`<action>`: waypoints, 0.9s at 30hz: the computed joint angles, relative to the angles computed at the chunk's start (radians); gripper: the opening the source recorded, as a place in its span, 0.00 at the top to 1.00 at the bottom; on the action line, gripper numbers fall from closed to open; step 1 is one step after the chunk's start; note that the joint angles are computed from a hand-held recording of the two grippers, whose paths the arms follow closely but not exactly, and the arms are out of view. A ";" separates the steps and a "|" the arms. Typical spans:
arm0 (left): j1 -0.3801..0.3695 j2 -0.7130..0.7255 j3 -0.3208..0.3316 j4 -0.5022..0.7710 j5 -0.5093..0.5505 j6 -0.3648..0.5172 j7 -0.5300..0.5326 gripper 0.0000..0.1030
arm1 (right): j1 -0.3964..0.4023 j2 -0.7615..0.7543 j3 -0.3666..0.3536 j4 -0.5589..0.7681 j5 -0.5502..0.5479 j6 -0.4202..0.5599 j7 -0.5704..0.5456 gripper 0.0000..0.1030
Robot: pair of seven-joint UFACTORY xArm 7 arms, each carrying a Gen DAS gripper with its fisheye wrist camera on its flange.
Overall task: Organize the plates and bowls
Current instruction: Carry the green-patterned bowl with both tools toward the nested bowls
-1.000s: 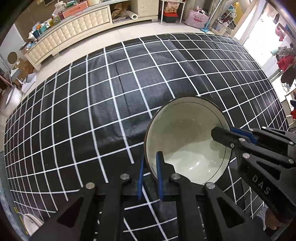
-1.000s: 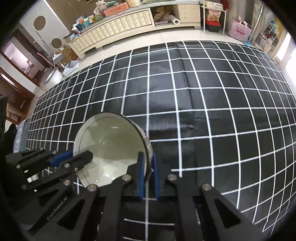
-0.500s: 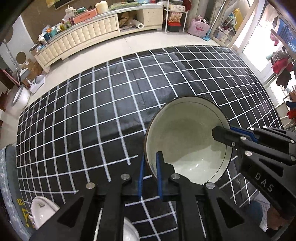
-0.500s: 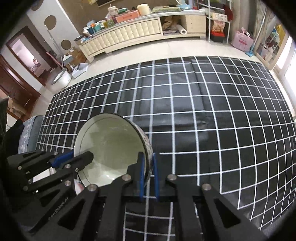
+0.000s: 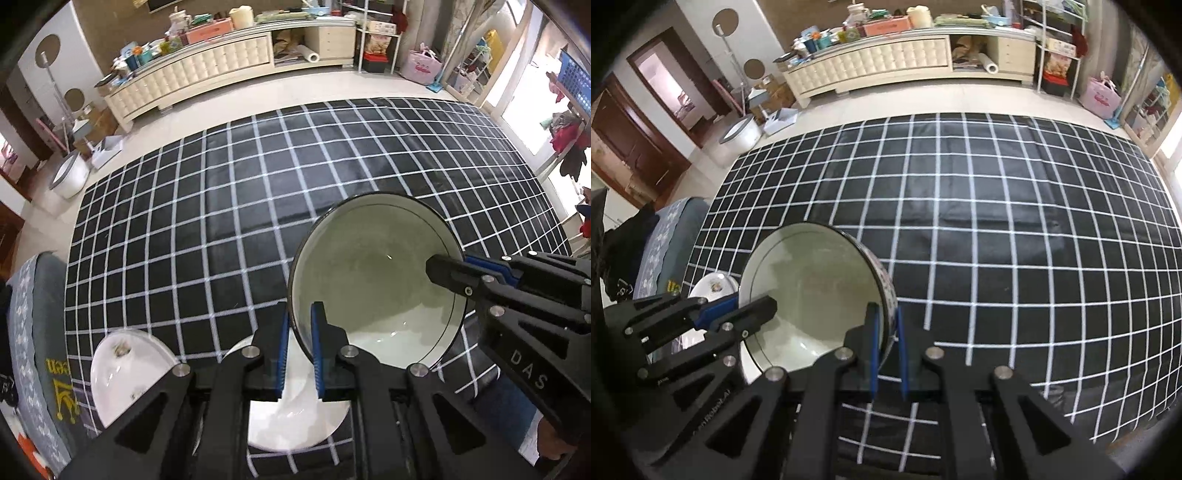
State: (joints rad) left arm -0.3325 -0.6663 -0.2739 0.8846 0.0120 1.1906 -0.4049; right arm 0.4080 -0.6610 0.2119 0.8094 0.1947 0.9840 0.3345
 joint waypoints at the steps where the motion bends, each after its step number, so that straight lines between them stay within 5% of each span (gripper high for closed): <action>1: -0.001 -0.022 0.007 -0.013 0.000 0.012 0.002 0.90 | 0.004 0.006 0.008 0.000 0.003 -0.004 0.004 0.88; 27: 0.023 -0.293 0.057 -0.242 -0.069 0.101 0.048 0.91 | 0.104 0.093 0.100 0.024 -0.036 0.039 0.116 0.88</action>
